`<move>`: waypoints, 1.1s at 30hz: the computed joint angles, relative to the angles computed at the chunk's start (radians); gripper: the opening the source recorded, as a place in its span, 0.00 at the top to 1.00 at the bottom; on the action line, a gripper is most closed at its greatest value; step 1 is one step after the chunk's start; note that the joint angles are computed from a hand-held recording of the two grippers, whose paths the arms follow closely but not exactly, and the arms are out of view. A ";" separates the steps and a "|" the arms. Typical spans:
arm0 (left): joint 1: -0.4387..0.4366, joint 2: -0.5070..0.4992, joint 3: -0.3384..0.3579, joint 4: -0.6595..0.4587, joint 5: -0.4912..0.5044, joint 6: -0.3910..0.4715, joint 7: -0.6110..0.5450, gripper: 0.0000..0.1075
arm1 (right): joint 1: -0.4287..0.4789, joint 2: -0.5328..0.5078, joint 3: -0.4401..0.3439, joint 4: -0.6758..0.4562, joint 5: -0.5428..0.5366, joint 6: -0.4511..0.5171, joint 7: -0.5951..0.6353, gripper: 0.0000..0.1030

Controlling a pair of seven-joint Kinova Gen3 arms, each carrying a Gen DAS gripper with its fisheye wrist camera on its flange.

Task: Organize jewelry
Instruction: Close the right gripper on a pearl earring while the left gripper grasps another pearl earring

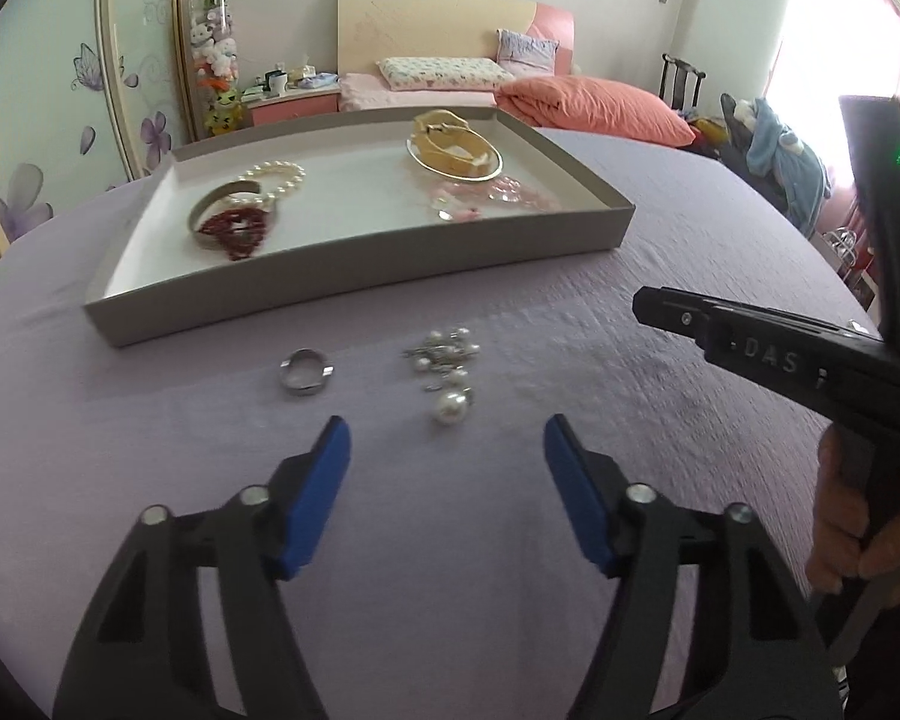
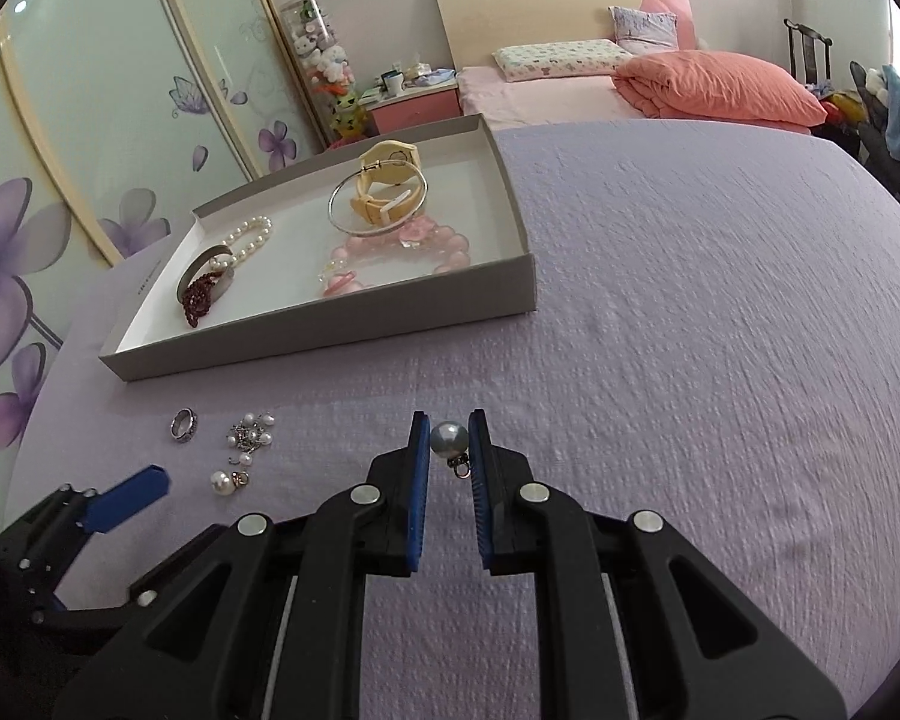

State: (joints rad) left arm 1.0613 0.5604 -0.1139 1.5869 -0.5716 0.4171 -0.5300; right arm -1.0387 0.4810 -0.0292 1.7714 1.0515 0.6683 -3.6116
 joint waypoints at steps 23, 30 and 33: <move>-0.010 -0.026 -0.011 0.053 0.022 -0.036 -0.001 0.88 | 0.004 -0.021 -0.020 0.027 0.047 -0.023 -0.049 0.87; 0.019 -0.087 -0.088 0.143 -0.035 -0.067 0.088 0.88 | -0.009 -0.005 -0.027 -0.017 0.036 -0.017 0.002 0.87; 0.043 -0.111 -0.133 0.171 -0.090 -0.068 0.158 0.88 | -0.024 0.002 -0.025 -0.043 0.027 -0.004 0.031 0.87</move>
State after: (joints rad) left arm 1.1040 0.4496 -0.2465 1.7582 -0.6616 0.3495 -0.3721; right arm -1.0629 0.4832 -0.0547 1.7285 1.0784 0.6639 -3.5802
